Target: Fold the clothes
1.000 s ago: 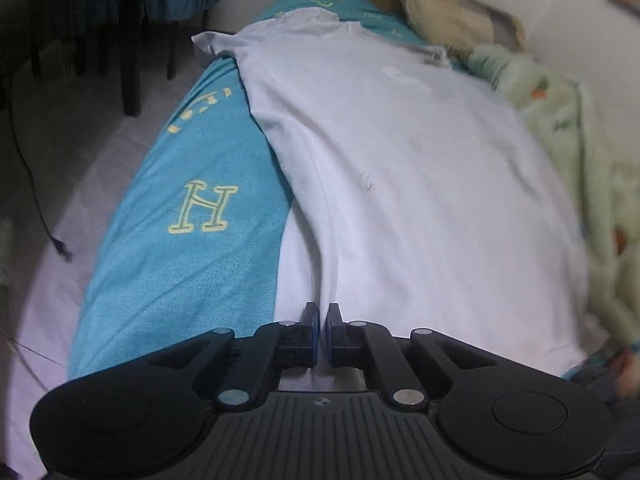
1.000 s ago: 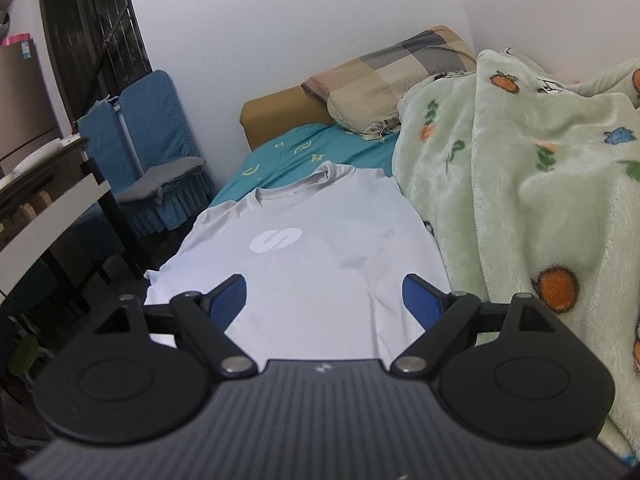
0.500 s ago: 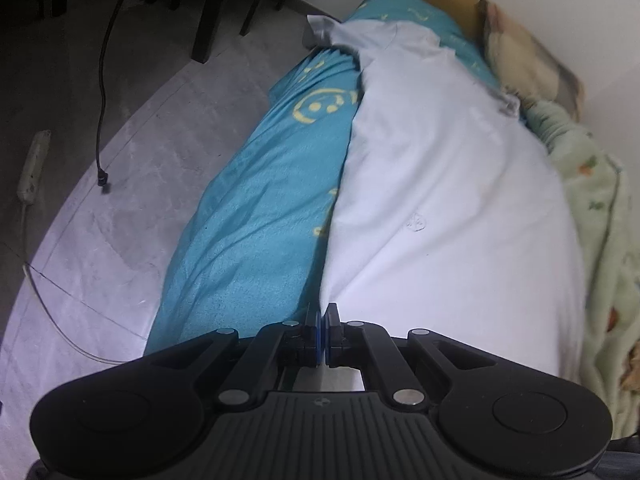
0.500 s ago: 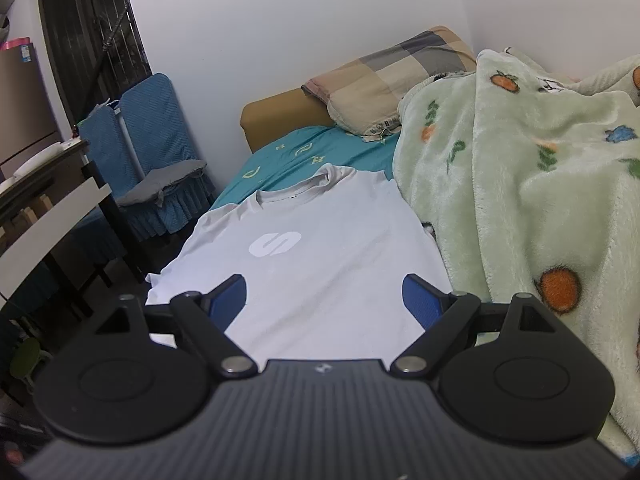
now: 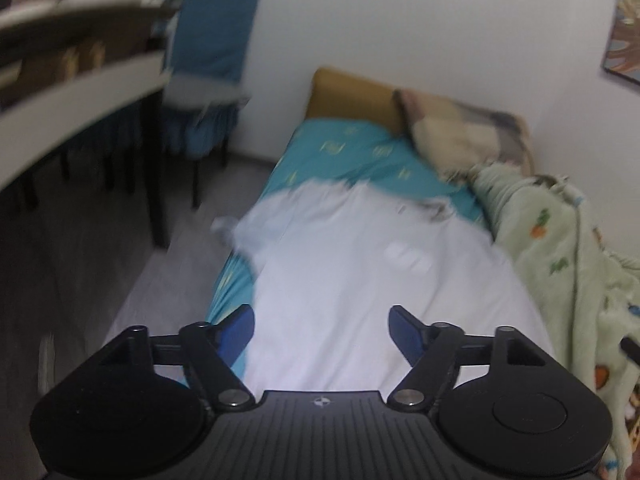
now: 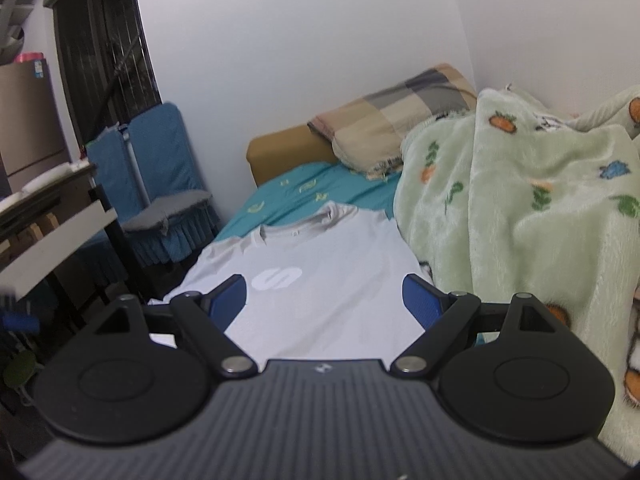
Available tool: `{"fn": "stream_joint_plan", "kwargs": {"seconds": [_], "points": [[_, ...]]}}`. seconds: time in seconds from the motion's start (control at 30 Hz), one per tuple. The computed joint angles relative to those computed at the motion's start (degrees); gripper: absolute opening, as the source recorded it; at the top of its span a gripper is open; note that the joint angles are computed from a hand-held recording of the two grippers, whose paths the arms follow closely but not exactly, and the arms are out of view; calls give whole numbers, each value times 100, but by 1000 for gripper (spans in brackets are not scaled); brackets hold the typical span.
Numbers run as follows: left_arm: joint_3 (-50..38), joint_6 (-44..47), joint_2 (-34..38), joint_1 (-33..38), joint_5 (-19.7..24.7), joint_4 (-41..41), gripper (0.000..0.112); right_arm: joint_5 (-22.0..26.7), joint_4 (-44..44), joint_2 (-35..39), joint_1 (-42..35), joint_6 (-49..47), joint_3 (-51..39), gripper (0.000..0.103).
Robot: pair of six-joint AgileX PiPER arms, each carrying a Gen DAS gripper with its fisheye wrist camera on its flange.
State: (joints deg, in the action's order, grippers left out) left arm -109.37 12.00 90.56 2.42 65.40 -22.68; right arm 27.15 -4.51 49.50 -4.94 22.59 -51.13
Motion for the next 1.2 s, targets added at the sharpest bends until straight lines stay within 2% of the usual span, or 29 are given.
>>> {"fn": "stream_joint_plan", "kwargs": {"seconds": [0.13,0.2,0.3,0.4,0.53,0.67,0.7,0.73,0.77,0.83,0.97,1.07,1.13,1.2], "points": [[-1773,-1120,673,-1291,371,918,82,-312,69,-36,-190,-116,96,86],[-1976,-1409,815,-1803,163,1114,86,-452,9,-30,-257,-67,143,86],[-1181,-1688,584,-2519,-627,1449,90,-601,789,18,-547,-712,181,86],[38,-2065,238,-3065,-1461,1833,90,-765,928,13,-639,-904,277,86],[1300,-2144,53,-3292,-2164,1737,91,-901,1029,45,-717,-1012,397,86],[1868,-2335,54,-3494,-2531,2507,97,-916,1708,242,-825,-1557,416,86],[1988,-2384,22,-3479,-2632,2580,97,-874,2100,342,-899,-1912,382,86],[2119,-2426,-22,-3450,-2751,2618,99,-799,2622,460,-999,-2392,334,75],[2248,-2469,-64,-3421,-2869,2657,99,-691,3110,606,-1096,-2811,260,70],[2522,-2483,-213,-3321,-3052,2693,100,-545,3719,1015,-1194,-3266,22,70],[2794,-2563,-353,-3164,-3196,2977,101,-638,3519,2174,-1106,-3160,-815,70],[2744,-2286,-236,-2934,-3224,2620,101,-705,3906,3316,-1202,-3706,-1707,70],[2739,-2152,-126,-2805,-3357,2455,101,-773,3501,4160,-1230,-3429,-2432,70],[2742,-2074,-21,-2710,-3509,2418,101,-773,2663,5012,-1222,-2727,-3252,70]]}}
